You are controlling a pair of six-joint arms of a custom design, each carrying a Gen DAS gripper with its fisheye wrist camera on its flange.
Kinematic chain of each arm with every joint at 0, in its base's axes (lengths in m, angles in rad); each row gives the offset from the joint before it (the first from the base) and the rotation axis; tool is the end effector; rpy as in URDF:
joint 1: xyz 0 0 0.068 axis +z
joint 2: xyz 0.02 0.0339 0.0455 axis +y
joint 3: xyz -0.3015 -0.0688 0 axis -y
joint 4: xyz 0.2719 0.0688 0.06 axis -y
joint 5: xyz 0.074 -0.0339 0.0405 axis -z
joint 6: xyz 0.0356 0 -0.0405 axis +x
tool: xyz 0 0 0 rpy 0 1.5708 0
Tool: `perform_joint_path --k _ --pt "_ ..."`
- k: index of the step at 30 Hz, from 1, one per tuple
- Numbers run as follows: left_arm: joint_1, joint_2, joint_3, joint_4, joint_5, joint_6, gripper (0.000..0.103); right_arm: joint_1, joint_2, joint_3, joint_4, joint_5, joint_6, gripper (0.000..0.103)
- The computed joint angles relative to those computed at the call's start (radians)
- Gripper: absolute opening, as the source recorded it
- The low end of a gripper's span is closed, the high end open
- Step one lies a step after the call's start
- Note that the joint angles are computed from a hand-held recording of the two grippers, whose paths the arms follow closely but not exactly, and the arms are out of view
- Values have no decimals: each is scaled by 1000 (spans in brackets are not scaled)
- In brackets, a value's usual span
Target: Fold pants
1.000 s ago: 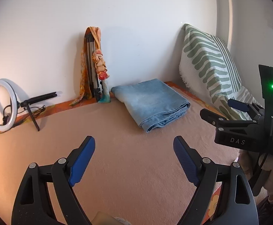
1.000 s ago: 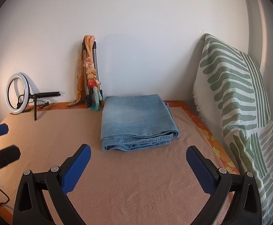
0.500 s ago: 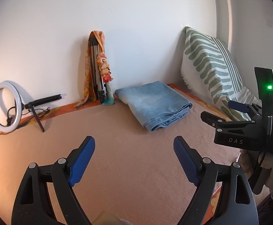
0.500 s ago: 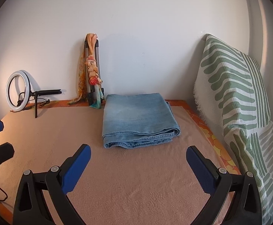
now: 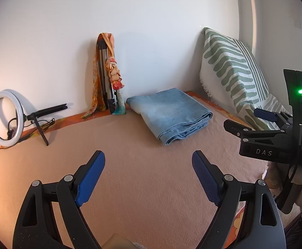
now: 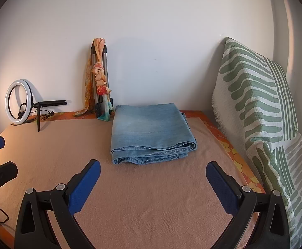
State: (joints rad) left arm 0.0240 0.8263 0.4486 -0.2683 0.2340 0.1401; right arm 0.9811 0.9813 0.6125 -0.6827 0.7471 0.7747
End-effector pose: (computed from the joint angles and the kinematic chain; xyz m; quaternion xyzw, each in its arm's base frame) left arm 0.1775 -0.0040 0.2253 0.1036 0.8843 -0.0678 0.4501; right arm 0.1187 0.1339 0.2351 0.0005 0.9047 -0.0414 0.4240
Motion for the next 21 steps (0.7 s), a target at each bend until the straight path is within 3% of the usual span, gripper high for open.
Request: perform_joint_path --k 21 --pt "15 0 7 -3 10 0 86 20 16 9 -2 5 15 103"
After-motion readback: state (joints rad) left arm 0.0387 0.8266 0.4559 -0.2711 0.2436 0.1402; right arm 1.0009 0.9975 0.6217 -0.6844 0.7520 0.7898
